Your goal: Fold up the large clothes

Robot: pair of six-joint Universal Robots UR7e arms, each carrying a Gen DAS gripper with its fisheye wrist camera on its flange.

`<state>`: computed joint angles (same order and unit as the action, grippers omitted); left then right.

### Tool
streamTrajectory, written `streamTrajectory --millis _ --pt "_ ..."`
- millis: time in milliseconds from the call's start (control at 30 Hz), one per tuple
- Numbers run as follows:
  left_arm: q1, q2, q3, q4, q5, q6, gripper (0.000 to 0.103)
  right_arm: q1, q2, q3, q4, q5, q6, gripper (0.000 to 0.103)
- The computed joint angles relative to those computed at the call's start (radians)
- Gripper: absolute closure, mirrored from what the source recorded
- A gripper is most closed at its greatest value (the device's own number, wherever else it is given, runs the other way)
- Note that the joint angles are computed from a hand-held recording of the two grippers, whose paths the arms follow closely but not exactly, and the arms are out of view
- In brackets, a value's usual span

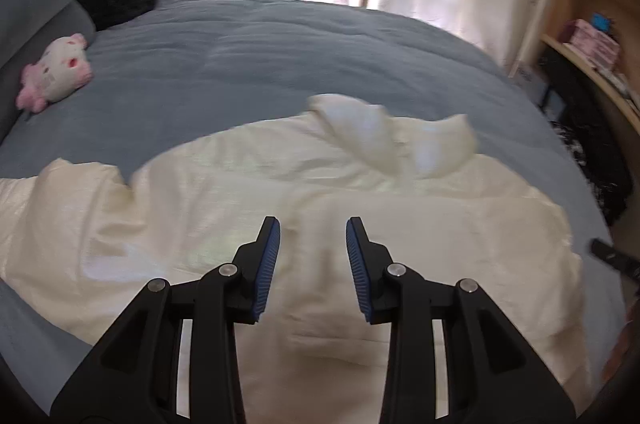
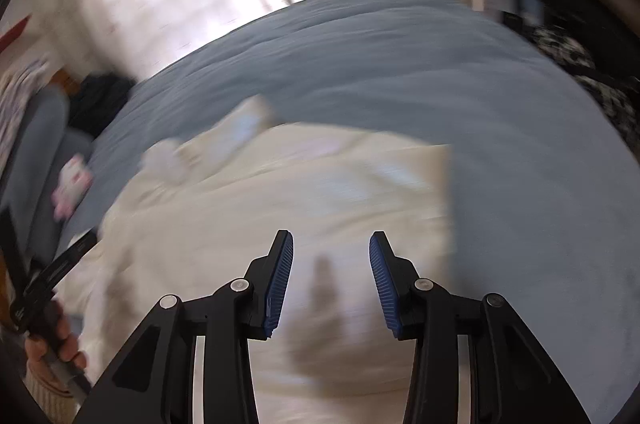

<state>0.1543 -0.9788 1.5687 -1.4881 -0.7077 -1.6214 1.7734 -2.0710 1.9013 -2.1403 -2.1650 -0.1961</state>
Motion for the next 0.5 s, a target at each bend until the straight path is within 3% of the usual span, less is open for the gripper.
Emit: streamTrajectory --millis 100,200,267,333,500 --pt "-0.008 0.058 -0.022 -0.072 -0.018 0.079 0.072 0.094 0.045 0.062 0.005 -0.037 0.067 0.063" --pt "0.006 0.130 -0.053 -0.082 -0.054 0.101 0.072 0.108 0.058 0.120 0.030 -0.046 0.126 0.063" --pt "0.021 0.159 -0.058 -0.062 -0.106 0.080 0.072 0.112 0.056 0.163 0.004 -0.118 0.096 0.063" --pt "0.039 0.162 -0.027 -0.078 -0.164 0.080 0.072 0.082 0.014 0.190 -0.019 -0.142 0.027 0.063" --pt "0.026 0.119 0.050 -0.162 -0.163 0.098 0.073 -0.014 -0.059 0.205 -0.183 -0.224 -0.134 0.063"
